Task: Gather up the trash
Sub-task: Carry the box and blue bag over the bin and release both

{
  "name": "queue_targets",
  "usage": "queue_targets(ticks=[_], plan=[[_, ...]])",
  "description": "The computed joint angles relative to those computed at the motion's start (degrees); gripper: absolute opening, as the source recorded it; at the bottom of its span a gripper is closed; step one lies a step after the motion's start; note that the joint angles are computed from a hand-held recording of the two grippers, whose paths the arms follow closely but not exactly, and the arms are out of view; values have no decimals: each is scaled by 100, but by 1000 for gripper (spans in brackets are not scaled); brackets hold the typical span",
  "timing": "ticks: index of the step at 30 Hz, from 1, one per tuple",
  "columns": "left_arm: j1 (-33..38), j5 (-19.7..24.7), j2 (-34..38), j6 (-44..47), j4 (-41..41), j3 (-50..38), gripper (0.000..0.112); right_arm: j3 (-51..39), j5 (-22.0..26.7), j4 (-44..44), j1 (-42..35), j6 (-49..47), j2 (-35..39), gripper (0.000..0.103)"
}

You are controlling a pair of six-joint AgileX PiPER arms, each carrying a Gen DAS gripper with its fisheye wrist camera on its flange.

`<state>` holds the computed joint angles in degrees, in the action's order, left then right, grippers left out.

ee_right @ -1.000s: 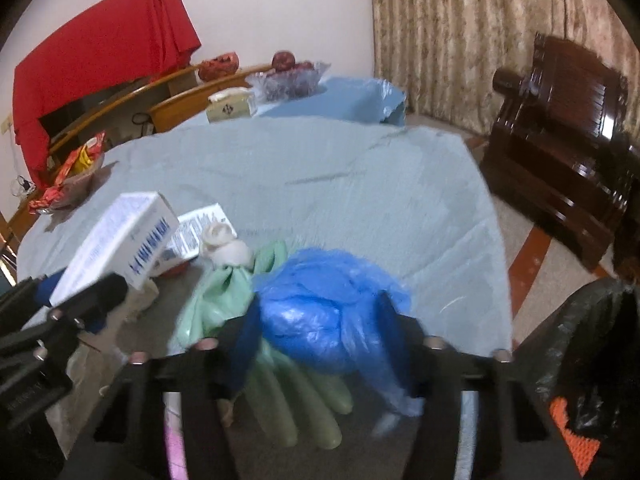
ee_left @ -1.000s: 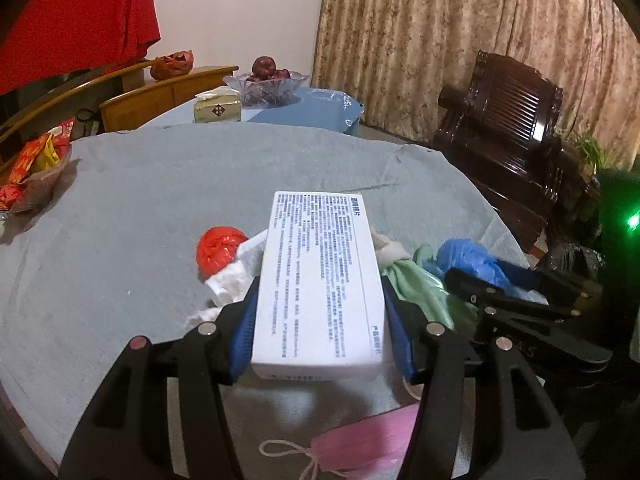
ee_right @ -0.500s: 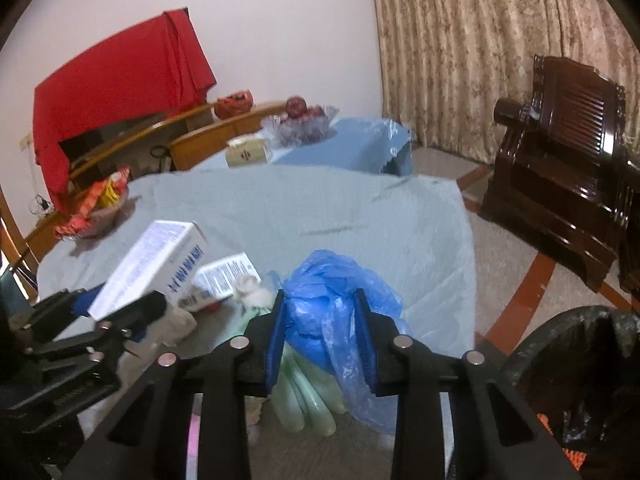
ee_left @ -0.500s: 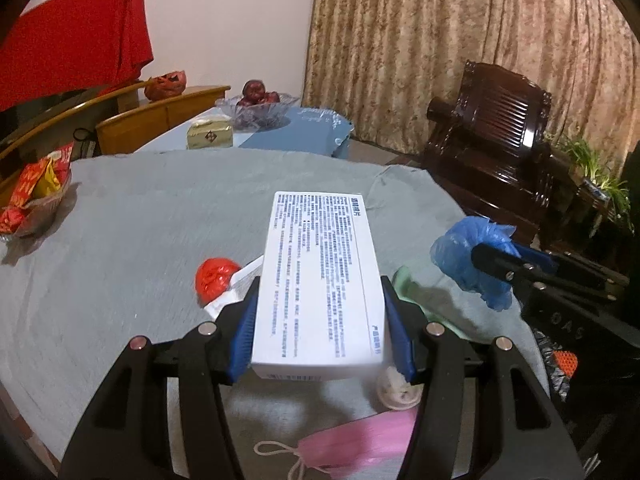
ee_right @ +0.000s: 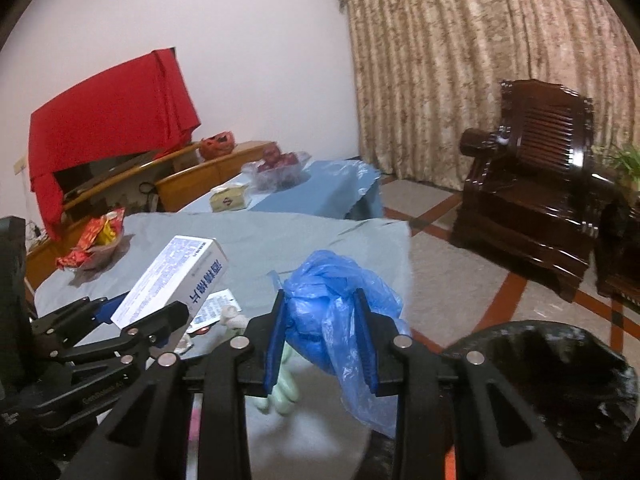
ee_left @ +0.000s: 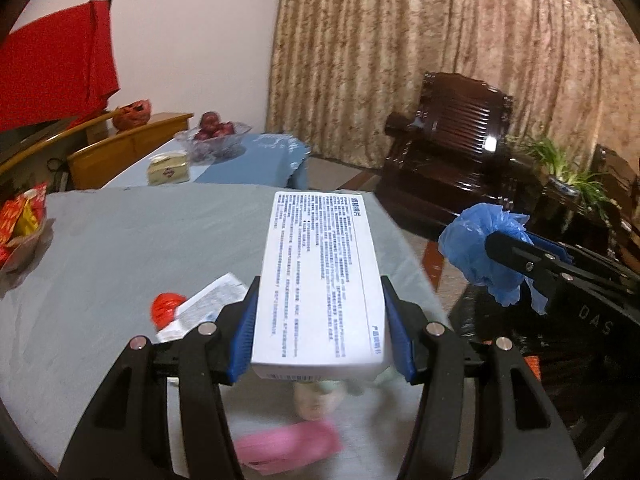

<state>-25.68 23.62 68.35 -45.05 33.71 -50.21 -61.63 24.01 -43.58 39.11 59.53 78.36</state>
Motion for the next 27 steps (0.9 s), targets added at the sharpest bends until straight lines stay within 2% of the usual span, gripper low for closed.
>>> queue_targets(ticks=[8, 15, 27], plan=[[-1002, 112, 288, -764, 574, -359, 54, 663, 436, 2, -384, -21, -968, 32], [-1678, 25, 739, -1278, 977, -658, 54, 1126, 821, 245, -866, -406, -1742, 32], [-2492, -224, 1735, -1877, 1462, -1239, 54, 1683, 873, 1310, -2208, -1796, -2546, 32]])
